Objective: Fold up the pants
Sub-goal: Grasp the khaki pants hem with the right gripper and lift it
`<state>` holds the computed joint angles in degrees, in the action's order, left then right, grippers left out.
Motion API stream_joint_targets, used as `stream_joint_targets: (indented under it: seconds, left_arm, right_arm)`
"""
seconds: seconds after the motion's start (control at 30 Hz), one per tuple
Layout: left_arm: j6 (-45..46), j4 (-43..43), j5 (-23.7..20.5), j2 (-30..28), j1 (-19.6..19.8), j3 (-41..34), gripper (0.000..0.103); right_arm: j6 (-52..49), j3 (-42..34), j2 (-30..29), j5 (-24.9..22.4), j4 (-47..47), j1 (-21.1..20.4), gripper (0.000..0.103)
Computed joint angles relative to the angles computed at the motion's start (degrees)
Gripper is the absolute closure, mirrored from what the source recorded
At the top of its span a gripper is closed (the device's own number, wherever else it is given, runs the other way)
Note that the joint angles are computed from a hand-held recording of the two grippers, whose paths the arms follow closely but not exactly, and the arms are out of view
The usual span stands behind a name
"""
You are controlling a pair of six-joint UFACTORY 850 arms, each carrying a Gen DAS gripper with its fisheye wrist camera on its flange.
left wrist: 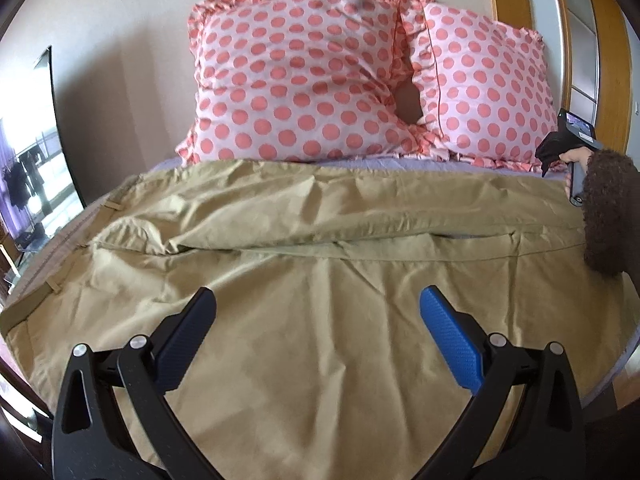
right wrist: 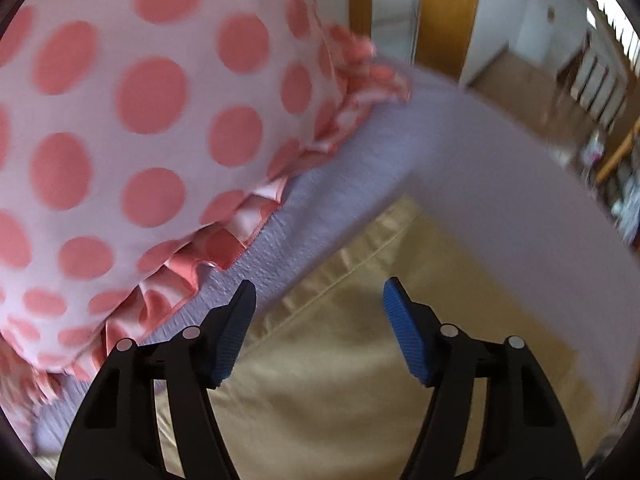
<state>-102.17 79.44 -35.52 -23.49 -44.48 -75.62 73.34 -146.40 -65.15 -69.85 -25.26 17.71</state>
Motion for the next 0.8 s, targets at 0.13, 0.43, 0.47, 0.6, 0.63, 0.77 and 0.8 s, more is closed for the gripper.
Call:
stream_joint_targets:
  seconds: [0.13, 0.43, 0.47, 0.6, 0.63, 0.77, 0.8]
  left_arm:
    - [-1.03, -0.38, 3.36, -0.06, 0.81, 0.37, 0.002]
    - [-9.35, 2.92, 4.81, 3.49, 0.97, 4.37, 0.002]
    - [-10.51, 3.52, 5.03, 3.96, 1.07, 4.85, 0.002]
    - [-11.31, 2.93, 4.71, 4.86, 1.7, 5.33, 0.002]
    - [-10.3, 2.12, 4.27, 4.98, 1.93, 5.15, 0.002]
    - [-8.27, 1.78, 3.62, 5.51, 3.25, 4.2, 0.002]
    - [-7.39, 1.39, 3.91, 5.51, 3.82, 3.65, 0.002]
  right_arm:
    - [1.53, 12.84, 6.79, 6.66, -6.11, 1.54, 0.069]
    - [44.66, 62.68, 40.25, 47.02, -31.6, 3.35, 0.098]
    - [50.65, 68.34, 45.39, 48.5, -37.23, 5.04, 0.098]
    - [74.64, 83.77, 57.46, 48.3, -56.16, 10.67, 0.099]
    - [80.63, 86.97, 59.28, 47.48, -59.71, 12.3, 0.099]
    - [101.01, 94.9, 62.85, 51.38, -71.87, 13.8, 0.098]
    - [101.85, 94.83, 62.69, 52.31, -72.33, 13.37, 0.097]
